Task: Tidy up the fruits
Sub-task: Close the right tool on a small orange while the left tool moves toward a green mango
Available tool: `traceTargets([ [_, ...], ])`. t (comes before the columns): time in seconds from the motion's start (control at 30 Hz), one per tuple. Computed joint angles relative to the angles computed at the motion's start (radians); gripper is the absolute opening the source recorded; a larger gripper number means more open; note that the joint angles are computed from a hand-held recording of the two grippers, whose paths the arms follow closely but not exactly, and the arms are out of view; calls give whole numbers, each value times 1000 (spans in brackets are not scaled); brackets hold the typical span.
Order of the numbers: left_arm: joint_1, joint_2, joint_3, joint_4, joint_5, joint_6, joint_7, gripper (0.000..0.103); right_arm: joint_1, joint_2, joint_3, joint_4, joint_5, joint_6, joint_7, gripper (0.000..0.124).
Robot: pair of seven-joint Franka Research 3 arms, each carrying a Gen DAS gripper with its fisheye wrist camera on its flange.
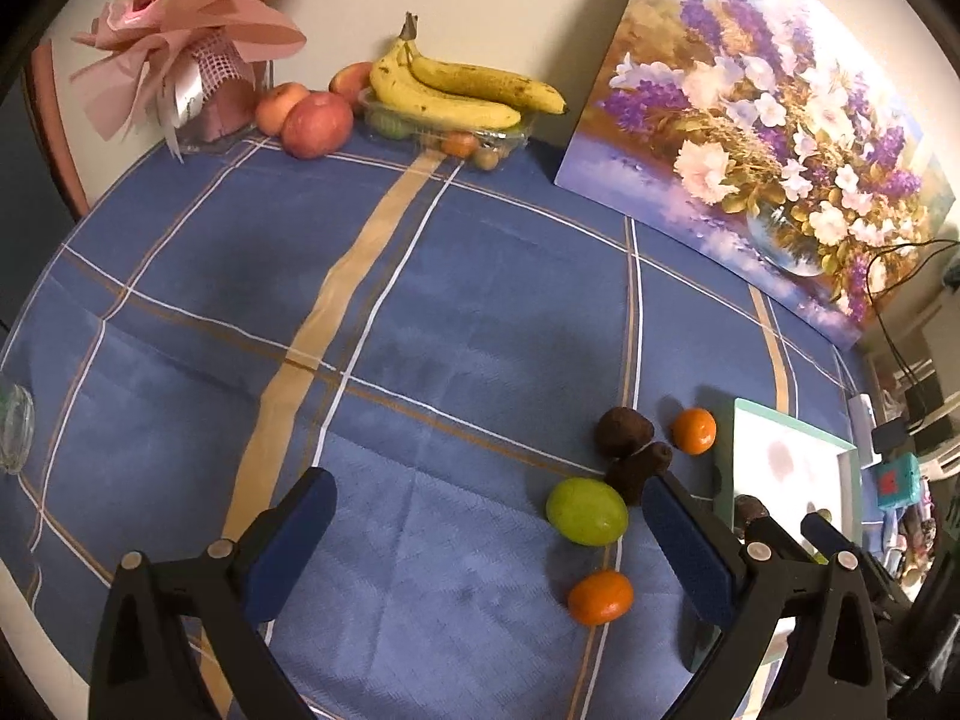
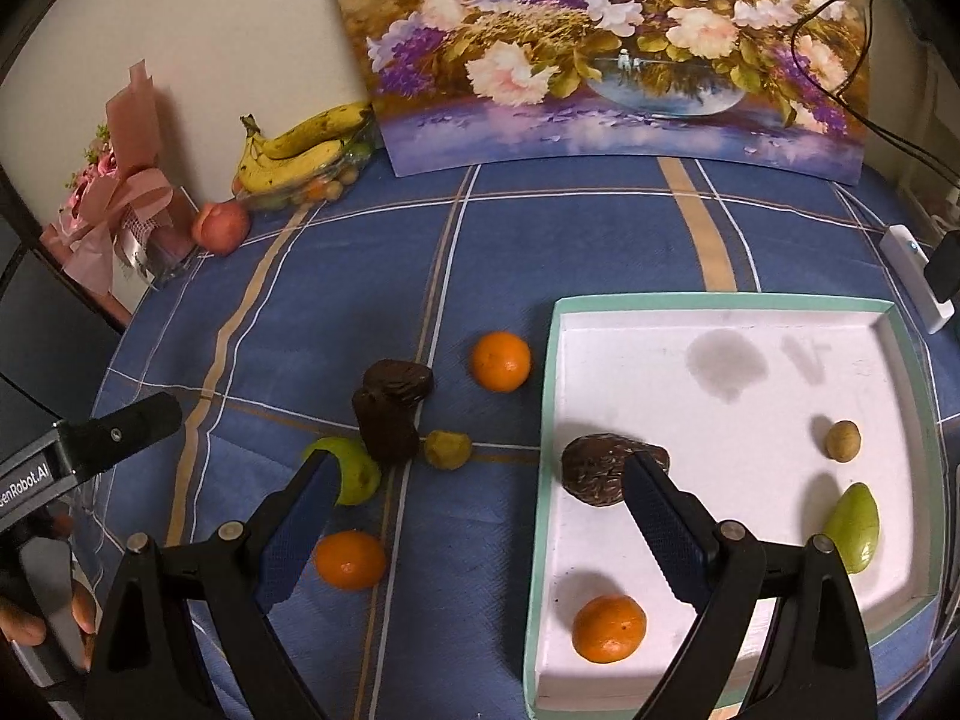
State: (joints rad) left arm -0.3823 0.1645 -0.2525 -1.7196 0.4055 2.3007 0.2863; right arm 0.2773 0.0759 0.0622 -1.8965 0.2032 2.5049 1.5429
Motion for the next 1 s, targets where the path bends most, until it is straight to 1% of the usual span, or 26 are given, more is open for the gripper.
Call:
traceTargets([
  [0.1, -5, -9, 5, -3, 29, -25, -34, 103, 5, 2, 1, -4, -18, 11, 13, 95],
  [0.17, -4, -27, 8, -25, 53, -14, -62, 103, 7, 5, 2, -3, -24, 8, 14, 95],
  [0.27, -11, -35, 7, -19, 115, -56, -91, 103, 13, 12, 1, 3, -56, -9, 27, 95],
  [0.37, -15, -39, 4, -9, 160, -94, -104, 103, 19, 14, 2, 4, -77, -8, 34, 95],
  [0.43, -13, -45, 2, -9, 164, -111, -108, 103, 23, 13, 5, 3, -89, 0, 29, 95],
  [0.57, -9, -47, -4, 1, 145, -162, -89, 103, 30, 16, 15, 14, -65, -16, -12, 93],
  [0.6, -9, -47, -5, 1, 140, -170, -83, 103, 35, 18, 16, 17, -76, -22, -11, 92],
  [0.67, -10, -43, -7, 11, 132, -202, -71, 103, 41, 21, 18, 22, -84, -33, -14, 74],
  [0.7, -10, -41, -8, 14, 127, -212, -66, 103, 44, 23, 20, 25, -80, -39, -20, 71],
  [0.8, -4, -39, -8, 9, 92, -215, -51, 103, 51, 26, 23, 31, -72, -55, -34, 68],
  [0.87, 0, -33, -9, 5, 64, -211, -32, 103, 54, 27, 28, 36, -57, -72, -54, 60],
  [1.0, 1, -2, -10, 22, 19, -218, 14, 103, 67, 38, 33, 49, -57, -109, -64, 55],
])
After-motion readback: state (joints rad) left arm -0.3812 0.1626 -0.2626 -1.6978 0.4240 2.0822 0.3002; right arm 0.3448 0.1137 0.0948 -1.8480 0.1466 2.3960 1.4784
